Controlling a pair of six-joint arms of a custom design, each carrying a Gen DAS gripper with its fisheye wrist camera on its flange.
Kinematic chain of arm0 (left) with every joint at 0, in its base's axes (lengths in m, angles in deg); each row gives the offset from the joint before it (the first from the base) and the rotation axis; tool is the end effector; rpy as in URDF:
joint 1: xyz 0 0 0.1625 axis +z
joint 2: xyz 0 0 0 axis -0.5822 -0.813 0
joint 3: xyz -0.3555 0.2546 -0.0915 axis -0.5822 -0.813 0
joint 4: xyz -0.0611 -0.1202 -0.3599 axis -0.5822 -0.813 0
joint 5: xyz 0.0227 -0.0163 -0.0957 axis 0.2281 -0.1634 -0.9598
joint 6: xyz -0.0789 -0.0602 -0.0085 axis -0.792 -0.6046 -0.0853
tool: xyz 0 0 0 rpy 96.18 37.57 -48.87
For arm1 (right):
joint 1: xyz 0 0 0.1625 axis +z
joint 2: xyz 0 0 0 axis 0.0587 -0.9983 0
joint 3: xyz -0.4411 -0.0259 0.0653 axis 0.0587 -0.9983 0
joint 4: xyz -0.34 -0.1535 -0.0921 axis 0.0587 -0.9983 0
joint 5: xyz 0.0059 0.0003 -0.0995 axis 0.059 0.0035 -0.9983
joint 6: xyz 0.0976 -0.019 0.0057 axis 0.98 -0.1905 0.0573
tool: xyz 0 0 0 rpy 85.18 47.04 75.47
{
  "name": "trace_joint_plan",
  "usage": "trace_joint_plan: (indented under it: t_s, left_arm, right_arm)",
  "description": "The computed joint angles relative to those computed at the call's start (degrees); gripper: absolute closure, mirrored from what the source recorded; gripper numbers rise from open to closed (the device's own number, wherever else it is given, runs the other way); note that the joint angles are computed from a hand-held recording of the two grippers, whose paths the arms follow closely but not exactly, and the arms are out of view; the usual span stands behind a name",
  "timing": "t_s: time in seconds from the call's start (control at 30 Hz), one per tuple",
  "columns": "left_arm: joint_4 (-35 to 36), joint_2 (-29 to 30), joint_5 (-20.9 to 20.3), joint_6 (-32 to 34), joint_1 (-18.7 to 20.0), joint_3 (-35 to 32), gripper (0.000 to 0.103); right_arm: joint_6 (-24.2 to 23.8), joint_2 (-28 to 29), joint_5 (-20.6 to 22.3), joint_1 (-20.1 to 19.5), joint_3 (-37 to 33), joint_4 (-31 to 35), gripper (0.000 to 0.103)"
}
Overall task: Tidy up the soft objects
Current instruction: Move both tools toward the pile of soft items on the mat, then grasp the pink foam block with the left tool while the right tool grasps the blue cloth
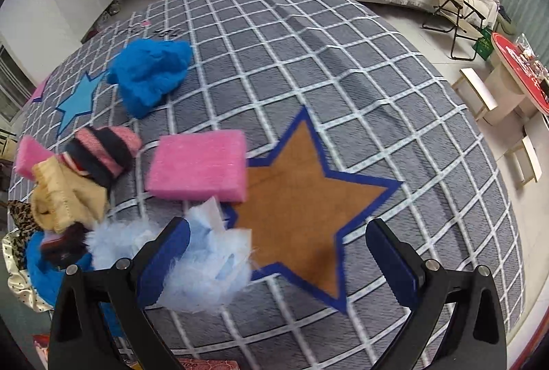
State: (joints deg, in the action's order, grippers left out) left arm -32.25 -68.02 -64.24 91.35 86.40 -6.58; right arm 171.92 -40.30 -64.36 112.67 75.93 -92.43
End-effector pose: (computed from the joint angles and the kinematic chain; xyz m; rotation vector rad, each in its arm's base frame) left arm -0.2801 -0.6626 0.3473 1.4842 1.8645 -0.0212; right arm 0.2997 -0.4837 0.1094 -1.4353 -1.6993 0.8023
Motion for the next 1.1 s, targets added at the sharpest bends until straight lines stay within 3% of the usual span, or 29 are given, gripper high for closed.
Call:
trace_joint_plan:
  t_s: [0.13,0.23,0.33,0.47,0.53,0.73,0.77,0.97,1.1]
  left_arm:
    - [-0.9,-0.3,-0.2,1.5,-0.1,0.7,0.000]
    - [-1.1,0.1,-1.5,1.3,-0.2,0.3,0.000]
    - [-2.3,1.1,-3.2,1.2,-0.6,0.1,0.000]
    - [0.3,3.2,-5.4,-1.2,-1.3,-1.8,0.000]
    - [0.8,3.9,-6.6,-1.3,-1.8,-2.5,0.000]
    - [4.5,6.7,-9.4,-2.0,-2.3,-7.1,0.000]
    - [4.5,7.2,-9.3,-1.8,-2.3,-7.6,0.000]
    - [9.9,11.5,-7.8,-4.6,-2.4,-12.6,0.000]
    - [16.3,16.0,-6.5,-9.4,-2.6,-17.9,0.000]
  right_arm:
    - [-5.0,0.4,-1.4,-0.9,0.7,-6.1,0.000]
    - [-2.9,-1.3,1.1,-0.9,-1.7,2.8,0.000]
    - [-4.8,-4.5,3.4,0.7,-2.1,6.5,0.000]
    - [-11.0,-10.3,6.7,2.8,1.3,-2.8,0.000]
    - [-12.5,-11.7,8.1,3.5,1.0,-4.5,0.000]
    - [-14.7,-9.6,3.8,5.9,-4.6,-3.1,0.000]
    - [-14.2,-8.4,2.1,5.8,-5.6,-2.4,0.000]
    - [-19.1,-9.7,2.2,4.0,-5.1,-3.9,0.000]
    - [-23.8,-12.1,5.9,0.9,-1.7,-7.8,0.000]
